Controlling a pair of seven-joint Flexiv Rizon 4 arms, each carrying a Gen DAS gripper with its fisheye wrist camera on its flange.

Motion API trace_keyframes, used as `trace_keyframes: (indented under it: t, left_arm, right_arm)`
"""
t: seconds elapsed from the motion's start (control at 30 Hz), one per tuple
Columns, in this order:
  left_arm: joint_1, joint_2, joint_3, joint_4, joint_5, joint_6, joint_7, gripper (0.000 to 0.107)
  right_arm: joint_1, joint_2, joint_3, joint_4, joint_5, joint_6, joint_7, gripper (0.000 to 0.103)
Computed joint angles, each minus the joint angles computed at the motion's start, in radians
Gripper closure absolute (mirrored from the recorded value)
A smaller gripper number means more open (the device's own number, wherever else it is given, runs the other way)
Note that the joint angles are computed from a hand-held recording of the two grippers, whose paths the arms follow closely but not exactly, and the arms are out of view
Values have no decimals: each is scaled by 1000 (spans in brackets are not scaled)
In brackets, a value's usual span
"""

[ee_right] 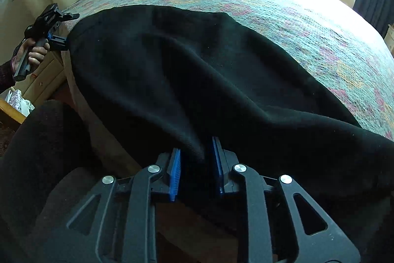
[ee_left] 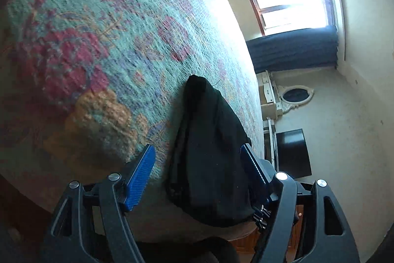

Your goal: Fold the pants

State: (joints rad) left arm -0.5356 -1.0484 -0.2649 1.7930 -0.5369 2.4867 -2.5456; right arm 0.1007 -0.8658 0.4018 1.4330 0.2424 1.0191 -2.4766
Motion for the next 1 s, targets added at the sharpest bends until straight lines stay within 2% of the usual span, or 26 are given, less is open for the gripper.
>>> trace_keyframes:
  t: [0.03,0.1,0.23,0.27,0.4,0.43,0.5,0.57,0.73,0.8,0.9,1.0]
  left_arm:
    - [-17,14,-1,6,-40,-11,11,36]
    - [-77,45,16,-4,-167,-53,71,36]
    - [-164,59,40,-92,-353,-114,198,36]
    - [-172,56,38,-113,-371,-125,220,36]
    - [-181,41,32,-193,-420,-226,315,36]
    - [-206,33,49,-225,-478,-253,361,36]
    - [-212,28,58,-254,-517,-301,420,36]
    - [-251,31,98,-290,-630,-359,530,36]
    - [-264,16,95,-365,-797,-434,694,36]
    - [-233,18,64,-356,-765,-420,679,36]
    - [-189,31,24,-301,-660,-389,575,36]
    - [-187,48,38,-268,-641,-399,525,36]
  right_arm:
    - [-16,4,12,-13,20,-42,25,55]
    - [-44,10,28,-42,77,-121,87,49]
    - [-79,-6,19,-136,197,-294,246,48]
    - [-86,-15,14,-160,224,-328,276,48]
    - [-81,-31,-21,-200,278,-359,349,48]
    - [-84,-34,-22,-207,290,-369,359,48]
    - [-81,-35,-28,-212,302,-377,374,48]
    - [-73,-34,-36,-216,299,-381,373,47]
    - [-82,-38,-35,-232,313,-435,385,44]
    - [-87,-47,-33,-245,329,-469,407,43]
    - [-105,-73,-25,-278,373,-538,462,43]
    - [-121,-109,-16,-316,429,-605,532,43]
